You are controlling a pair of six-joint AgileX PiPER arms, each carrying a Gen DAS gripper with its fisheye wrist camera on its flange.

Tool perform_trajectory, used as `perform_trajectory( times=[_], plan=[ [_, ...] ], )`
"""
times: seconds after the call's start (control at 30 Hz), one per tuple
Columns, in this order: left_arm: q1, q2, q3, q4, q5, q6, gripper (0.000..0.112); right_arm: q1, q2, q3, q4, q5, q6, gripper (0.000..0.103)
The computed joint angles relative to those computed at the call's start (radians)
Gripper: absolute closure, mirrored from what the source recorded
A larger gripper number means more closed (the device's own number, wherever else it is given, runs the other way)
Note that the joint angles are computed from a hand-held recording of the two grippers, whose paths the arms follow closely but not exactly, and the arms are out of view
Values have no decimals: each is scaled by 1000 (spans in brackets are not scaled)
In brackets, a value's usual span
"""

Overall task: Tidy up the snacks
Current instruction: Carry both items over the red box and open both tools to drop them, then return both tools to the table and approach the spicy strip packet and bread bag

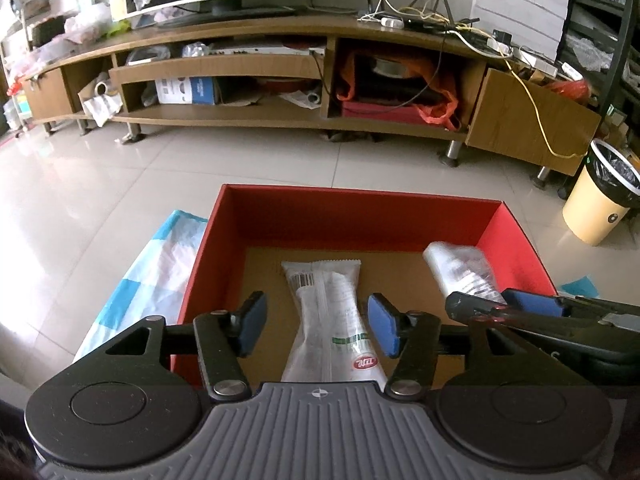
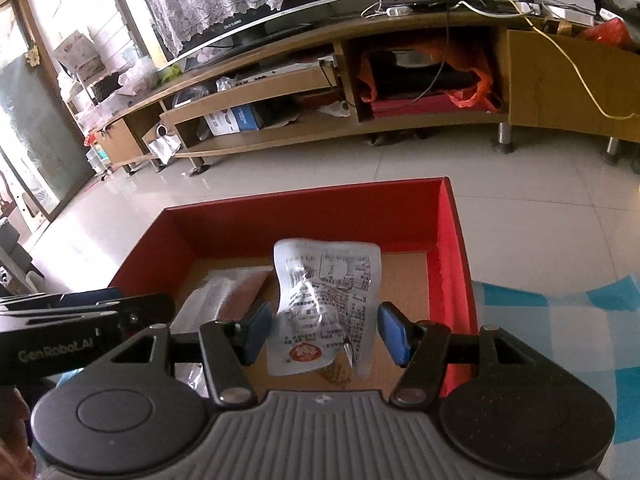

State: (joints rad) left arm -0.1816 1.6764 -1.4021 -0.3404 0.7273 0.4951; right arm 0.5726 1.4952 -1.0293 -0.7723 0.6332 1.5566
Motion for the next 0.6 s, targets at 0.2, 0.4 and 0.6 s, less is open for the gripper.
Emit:
perform_trajectory(
  times=[0.2, 0.4, 0.6],
  plan=[
    [21, -1, -17, -44, 34, 17, 43, 13, -17, -11, -28, 25, 0, 44],
    [29, -26, -8, -67, 58, 42, 40, 28, -45, -5, -29, 37, 21, 44],
    [33, -62, 29, -73, 59, 61, 39, 56, -42, -22, -2, 76, -6, 43]
  ],
)
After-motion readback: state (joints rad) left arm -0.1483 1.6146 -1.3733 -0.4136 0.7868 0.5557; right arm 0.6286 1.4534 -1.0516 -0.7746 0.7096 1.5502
